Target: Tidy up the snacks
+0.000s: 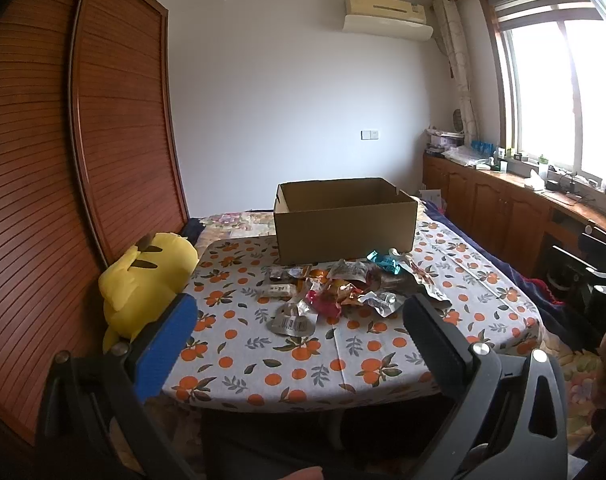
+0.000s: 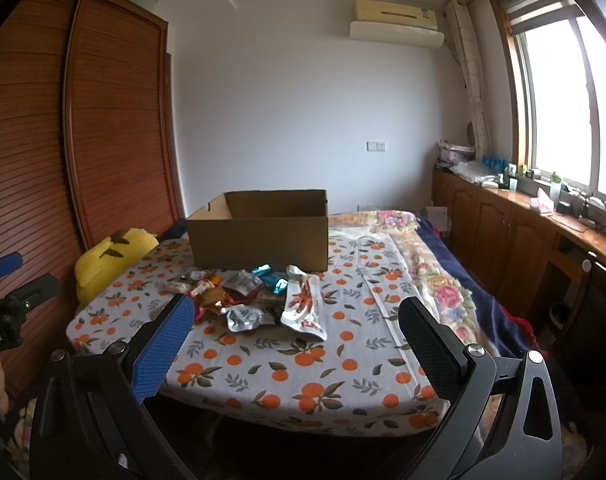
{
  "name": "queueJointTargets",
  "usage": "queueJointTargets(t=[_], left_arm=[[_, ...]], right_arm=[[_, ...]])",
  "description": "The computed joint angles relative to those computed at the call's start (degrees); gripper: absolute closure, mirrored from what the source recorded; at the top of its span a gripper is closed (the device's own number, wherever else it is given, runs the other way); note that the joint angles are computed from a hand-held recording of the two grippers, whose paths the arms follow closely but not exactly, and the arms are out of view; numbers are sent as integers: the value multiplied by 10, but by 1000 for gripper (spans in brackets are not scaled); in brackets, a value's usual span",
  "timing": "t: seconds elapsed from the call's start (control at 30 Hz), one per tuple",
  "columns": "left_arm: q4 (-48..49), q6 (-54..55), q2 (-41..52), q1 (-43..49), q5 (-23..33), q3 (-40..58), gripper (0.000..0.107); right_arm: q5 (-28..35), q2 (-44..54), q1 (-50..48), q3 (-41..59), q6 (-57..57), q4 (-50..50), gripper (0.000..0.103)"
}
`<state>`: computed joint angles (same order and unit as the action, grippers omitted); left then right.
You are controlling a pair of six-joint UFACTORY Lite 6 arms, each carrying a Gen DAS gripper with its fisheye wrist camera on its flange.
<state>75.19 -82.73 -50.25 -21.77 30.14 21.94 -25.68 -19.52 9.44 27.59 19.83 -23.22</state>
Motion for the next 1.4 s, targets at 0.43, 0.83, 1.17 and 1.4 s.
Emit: queueJointTargets(t=[0.43,0.83,1.17,1.4], left_arm=[[-18,16,6,-22,22,22,4],[-18,17,4,-17,17,19,4],[-21,18,1,-24,24,20,4],[-14,11,2,-23,21,16,4]], right_arm=[[1,0,2,0,-10,11,0],[1,-1,1,0,-7,8,0],[1,-1,-1,0,-4,3,0],[0,-2,2,-1,-12,13,0]])
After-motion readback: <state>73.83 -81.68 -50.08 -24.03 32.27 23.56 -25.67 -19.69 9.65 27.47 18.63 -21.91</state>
